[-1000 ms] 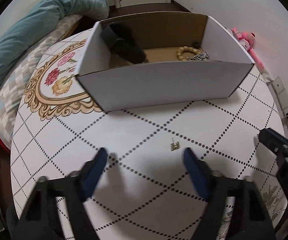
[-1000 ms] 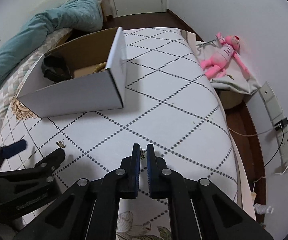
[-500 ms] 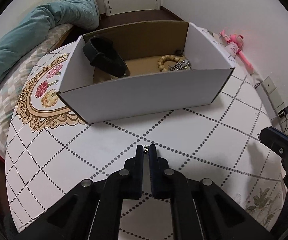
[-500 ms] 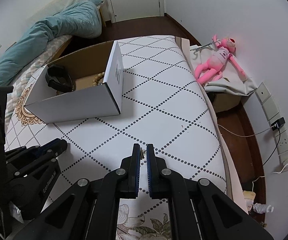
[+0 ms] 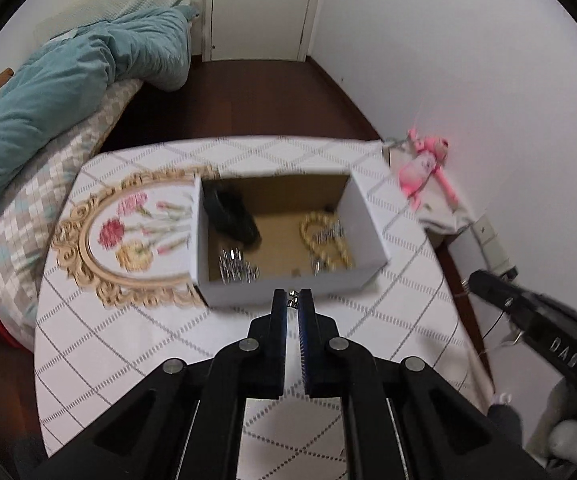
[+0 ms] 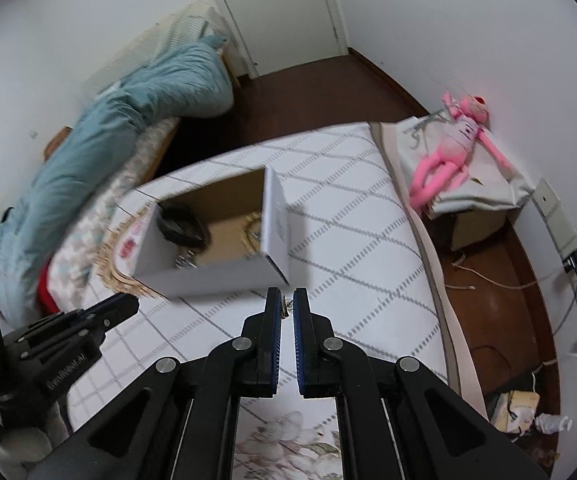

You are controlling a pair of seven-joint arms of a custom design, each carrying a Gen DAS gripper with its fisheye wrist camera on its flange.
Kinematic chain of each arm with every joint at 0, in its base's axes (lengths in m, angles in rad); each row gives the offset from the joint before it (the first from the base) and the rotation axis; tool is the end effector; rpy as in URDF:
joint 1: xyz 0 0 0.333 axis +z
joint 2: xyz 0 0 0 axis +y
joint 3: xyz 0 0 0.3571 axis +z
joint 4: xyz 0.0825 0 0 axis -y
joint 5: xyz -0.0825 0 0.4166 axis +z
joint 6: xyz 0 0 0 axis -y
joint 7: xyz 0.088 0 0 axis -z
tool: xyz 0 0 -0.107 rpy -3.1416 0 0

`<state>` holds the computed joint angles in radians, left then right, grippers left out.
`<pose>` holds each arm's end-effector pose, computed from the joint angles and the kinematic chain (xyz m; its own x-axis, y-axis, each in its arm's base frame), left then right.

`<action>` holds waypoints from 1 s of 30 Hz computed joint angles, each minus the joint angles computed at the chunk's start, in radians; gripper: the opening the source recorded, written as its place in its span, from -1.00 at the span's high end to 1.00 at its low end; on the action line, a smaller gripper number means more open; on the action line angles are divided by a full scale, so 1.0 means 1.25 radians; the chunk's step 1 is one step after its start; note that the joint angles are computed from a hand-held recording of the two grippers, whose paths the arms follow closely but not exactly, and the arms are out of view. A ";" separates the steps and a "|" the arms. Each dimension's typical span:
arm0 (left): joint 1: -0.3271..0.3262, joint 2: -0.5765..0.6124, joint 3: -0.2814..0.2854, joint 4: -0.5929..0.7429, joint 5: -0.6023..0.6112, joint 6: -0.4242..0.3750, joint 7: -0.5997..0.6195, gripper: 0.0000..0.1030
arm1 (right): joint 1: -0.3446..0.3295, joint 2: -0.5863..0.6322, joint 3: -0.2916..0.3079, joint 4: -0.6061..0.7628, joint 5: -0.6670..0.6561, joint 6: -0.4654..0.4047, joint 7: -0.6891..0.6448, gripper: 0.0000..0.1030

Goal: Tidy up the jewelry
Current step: 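Carry both gold charms into the box and open both grippers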

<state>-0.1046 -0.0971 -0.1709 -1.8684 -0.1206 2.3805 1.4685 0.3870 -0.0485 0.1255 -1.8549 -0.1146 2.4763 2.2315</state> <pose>0.5815 -0.1707 0.6561 -0.1625 -0.9738 0.1589 -0.8312 0.0484 -0.5539 0.5436 0.3084 0.6472 0.0121 -0.9585 -0.2849 -0.8155 0.1554 -0.5575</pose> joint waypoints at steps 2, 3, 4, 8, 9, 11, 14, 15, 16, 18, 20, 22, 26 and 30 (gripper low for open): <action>0.003 0.024 0.002 0.034 0.010 -0.009 -0.004 0.94 | 0.001 0.027 -0.001 0.039 0.027 0.000 -0.028 0.88; 0.005 0.041 0.005 0.055 0.010 -0.021 -0.002 0.94 | 0.002 0.048 -0.001 0.067 0.044 -0.001 -0.046 0.88; 0.007 0.061 0.007 0.081 0.013 -0.036 -0.003 0.94 | 0.002 0.070 0.000 0.094 0.064 -0.005 -0.064 0.88; 0.013 0.149 0.018 0.183 0.003 -0.123 -0.003 0.94 | -0.003 0.171 0.008 0.221 0.127 -0.050 -0.122 0.88; 0.014 0.166 0.020 0.203 0.003 -0.139 -0.006 0.94 | -0.004 0.199 0.011 0.257 0.140 -0.068 -0.133 0.88; 0.018 0.208 0.023 0.257 -0.012 -0.190 0.004 0.92 | -0.007 0.256 0.016 0.329 0.161 -0.116 -0.151 0.88; 0.021 0.242 0.030 0.306 -0.014 -0.228 -0.025 0.90 | -0.016 0.336 0.024 0.432 0.199 -0.201 -0.180 0.88; 0.022 0.251 0.032 0.321 -0.013 -0.239 -0.033 0.88 | -0.017 0.364 0.025 0.471 0.206 -0.234 -0.182 0.87; 0.018 0.260 0.036 0.338 0.004 -0.248 -0.048 0.84 | -0.015 0.389 0.024 0.506 0.206 -0.265 -0.185 0.87; 0.015 0.267 0.040 0.353 0.028 -0.253 -0.061 0.67 | -0.008 0.433 0.018 0.569 0.200 -0.314 -0.175 0.86; 0.008 0.268 0.046 0.361 0.071 -0.251 -0.077 -0.12 | -0.002 0.459 0.012 0.609 0.194 -0.340 -0.165 0.71; 0.009 0.254 0.051 0.341 0.093 -0.225 -0.088 -0.42 | 0.002 0.465 0.008 0.617 0.188 -0.333 -0.162 0.52; 0.012 0.239 0.053 0.317 0.124 -0.210 -0.102 -0.43 | 0.016 0.462 -0.003 0.621 0.154 -0.331 -0.157 0.35; 0.013 0.208 0.052 0.263 0.153 -0.179 -0.114 -0.77 | 0.036 0.440 -0.020 0.603 0.097 -0.326 -0.144 0.18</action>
<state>-0.0886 0.1633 -0.1056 -1.5390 0.0703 2.1568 1.3265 0.4324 0.5020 0.1008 -1.1010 0.0070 2.0682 2.0516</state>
